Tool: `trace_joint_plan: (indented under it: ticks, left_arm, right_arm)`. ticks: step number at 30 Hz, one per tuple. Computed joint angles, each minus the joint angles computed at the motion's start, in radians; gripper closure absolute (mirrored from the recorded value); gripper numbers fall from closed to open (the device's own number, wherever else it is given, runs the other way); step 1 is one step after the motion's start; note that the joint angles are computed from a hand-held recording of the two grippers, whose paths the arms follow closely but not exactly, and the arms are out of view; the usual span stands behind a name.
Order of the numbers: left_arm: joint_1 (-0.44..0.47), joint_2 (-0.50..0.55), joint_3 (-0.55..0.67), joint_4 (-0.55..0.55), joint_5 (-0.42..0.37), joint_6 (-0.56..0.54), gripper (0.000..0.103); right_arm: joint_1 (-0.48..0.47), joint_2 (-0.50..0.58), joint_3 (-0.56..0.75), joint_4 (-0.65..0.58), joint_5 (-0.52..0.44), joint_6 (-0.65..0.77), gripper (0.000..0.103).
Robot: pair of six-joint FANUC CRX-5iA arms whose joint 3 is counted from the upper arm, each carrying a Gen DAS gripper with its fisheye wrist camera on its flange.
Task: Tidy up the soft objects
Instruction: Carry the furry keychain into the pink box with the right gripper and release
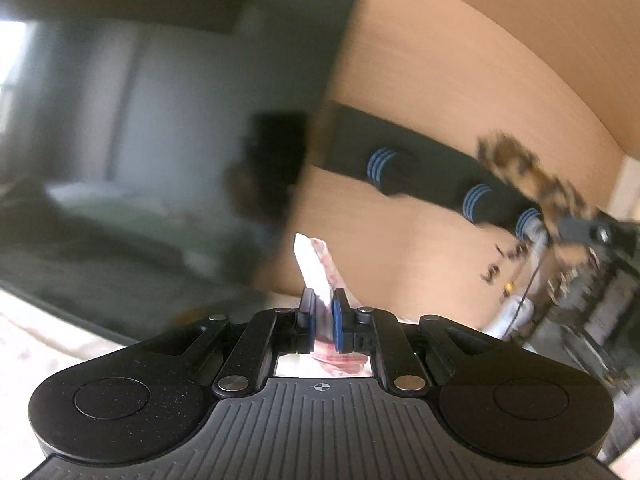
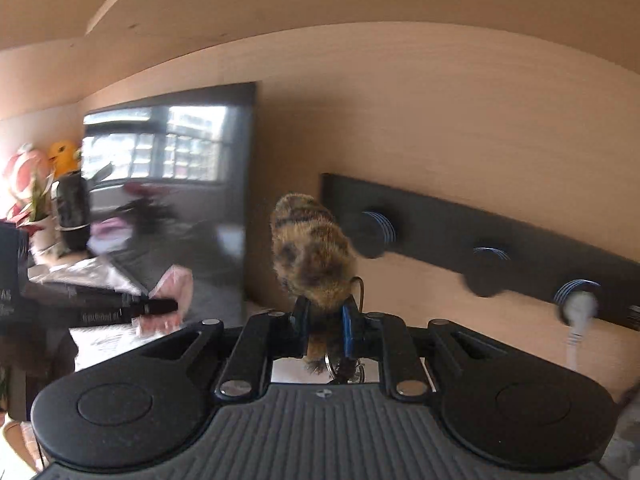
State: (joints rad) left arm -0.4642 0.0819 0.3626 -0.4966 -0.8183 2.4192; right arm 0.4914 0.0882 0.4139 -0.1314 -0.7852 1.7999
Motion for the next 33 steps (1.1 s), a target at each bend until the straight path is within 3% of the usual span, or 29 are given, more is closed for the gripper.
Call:
trace_joint_plan:
  ticks: [5, 11, 15, 18, 21, 23, 25, 27, 29, 33]
  left_arm:
    - [0.028, 0.128, 0.057, 0.242, 0.079, -0.212, 0.092]
    - [0.020, 0.279, 0.133, 0.473, 0.075, -0.381, 0.091]
    - [0.004, 0.367, 0.207, 0.526, 0.039, -0.414, 0.090]
    - [0.000, 0.465, 0.328, 0.558, -0.062, -0.414, 0.087]
    - [0.011, 0.503, 0.318, 0.656, -0.052, -0.465, 0.083]
    - [-0.007, 0.573, 0.432, 0.594, -0.161, -0.464, 0.083]
    - [-0.066, 0.637, 0.564, 0.408, -0.285, -0.453, 0.082]
    - [-0.120, 0.673, 0.634, 0.248, -0.346, -0.467, 0.082]
    - [-0.121, 0.663, 0.599, 0.240, -0.311, -0.431, 0.082]
    - [-0.105, 0.557, 0.409, 0.253, -0.111, -0.328, 0.082]
  right_arm:
    - [-0.024, -0.035, -0.073, 0.074, 0.057, -0.080, 0.088]
    - [-0.074, -0.063, -0.133, 0.112, 0.074, -0.133, 0.088]
    - [-0.101, -0.076, -0.161, 0.123, 0.073, -0.155, 0.088]
    - [-0.129, -0.070, -0.161, 0.103, 0.060, -0.154, 0.087]
    - [-0.156, -0.056, -0.157, 0.077, 0.042, -0.153, 0.087]
    - [-0.169, -0.046, -0.161, 0.071, 0.033, -0.159, 0.087]
    - [-0.183, -0.034, -0.159, 0.053, 0.018, -0.152, 0.087]
    - [-0.195, -0.017, -0.151, 0.032, 0.000, -0.142, 0.087]
    - [-0.202, 0.002, -0.145, 0.022, -0.009, -0.134, 0.087]
    - [-0.225, 0.046, -0.101, -0.042, -0.037, -0.105, 0.087]
